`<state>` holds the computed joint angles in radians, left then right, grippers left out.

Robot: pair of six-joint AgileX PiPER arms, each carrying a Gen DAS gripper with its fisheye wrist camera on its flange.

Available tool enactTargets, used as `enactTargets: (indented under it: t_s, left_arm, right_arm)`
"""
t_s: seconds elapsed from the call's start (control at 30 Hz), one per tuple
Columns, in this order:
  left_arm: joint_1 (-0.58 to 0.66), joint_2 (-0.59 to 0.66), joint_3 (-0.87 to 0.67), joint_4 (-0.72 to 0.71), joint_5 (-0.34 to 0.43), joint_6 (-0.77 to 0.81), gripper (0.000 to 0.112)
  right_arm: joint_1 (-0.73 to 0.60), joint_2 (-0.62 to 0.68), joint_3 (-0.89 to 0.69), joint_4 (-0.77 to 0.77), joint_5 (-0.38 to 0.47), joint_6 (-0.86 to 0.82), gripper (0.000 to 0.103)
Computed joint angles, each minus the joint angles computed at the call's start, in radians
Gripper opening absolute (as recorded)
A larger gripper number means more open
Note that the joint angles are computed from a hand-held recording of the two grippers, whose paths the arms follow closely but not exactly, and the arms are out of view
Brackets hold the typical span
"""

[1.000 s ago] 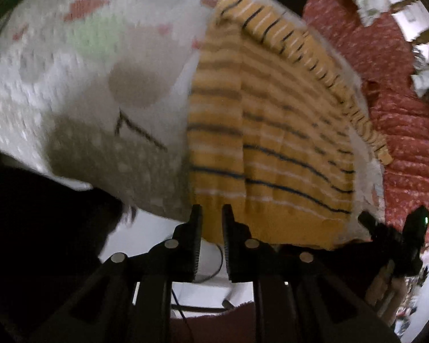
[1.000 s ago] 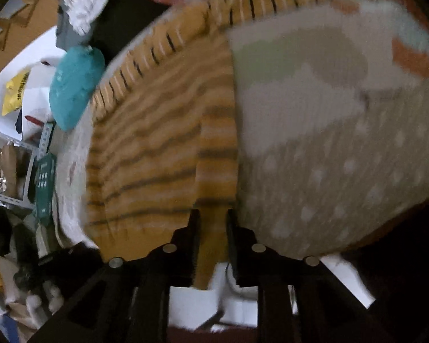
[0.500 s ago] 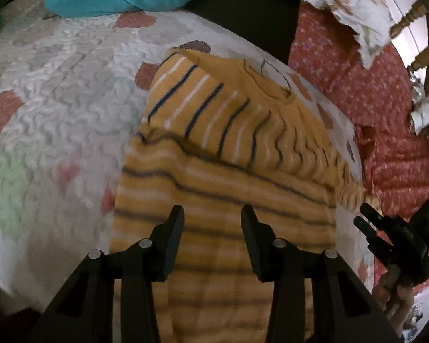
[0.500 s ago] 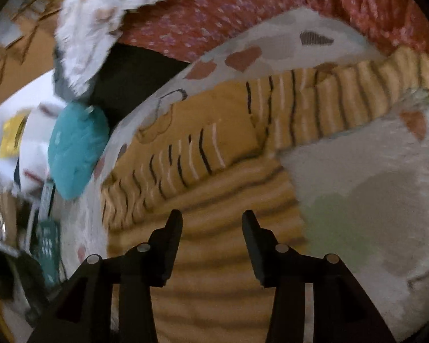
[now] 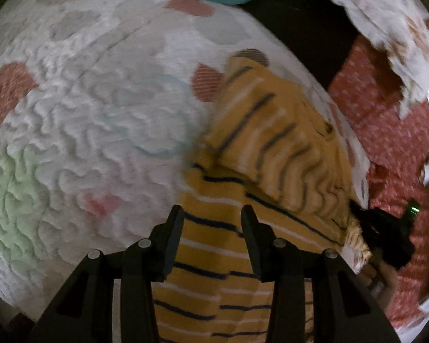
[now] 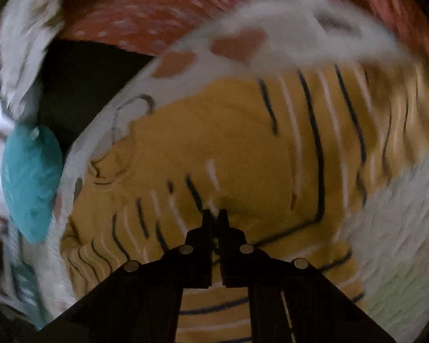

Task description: Fold small clothes

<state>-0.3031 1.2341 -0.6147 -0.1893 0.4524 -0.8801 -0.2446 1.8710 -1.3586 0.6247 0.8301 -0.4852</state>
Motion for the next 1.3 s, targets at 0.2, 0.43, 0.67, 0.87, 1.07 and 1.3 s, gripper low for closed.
enactTargets:
  t_s: [0.2,0.43,0.67,0.87,1.07,1.3]
  left_arm:
    - [0.031,0.029,0.03,0.008,0.025,-0.028,0.039]
    - [-0.034,0.052,0.002,0.141,0.046,-0.168,0.039]
    - [-0.045,0.004,0.019,0.295,0.096,-0.388,0.032]
    - [0.076,-0.098,0.111,0.186,0.057,-0.303,0.032]
    - [0.139,-0.122,0.128,0.094,0.058,-0.189,0.032]
    - [0.262,-0.165,0.16,-0.088,0.069,0.028,0.032]
  right_arm:
    - [0.051,-0.027,-0.004,-0.296,-0.096,0.172,0.006]
    - [0.044,-0.207,0.159,-0.205,-0.188,0.143,0.016]
    - [0.235,-0.147,0.14,0.128,0.138,-0.124,0.026]
    - [0.43,-0.022,0.106,0.174,0.078,-0.052,0.026]
    - [0.548,0.152,-0.066,0.19,0.134,0.05,0.03]
    - [0.533,0.033,-0.122,0.117,0.135,-0.032,0.03]
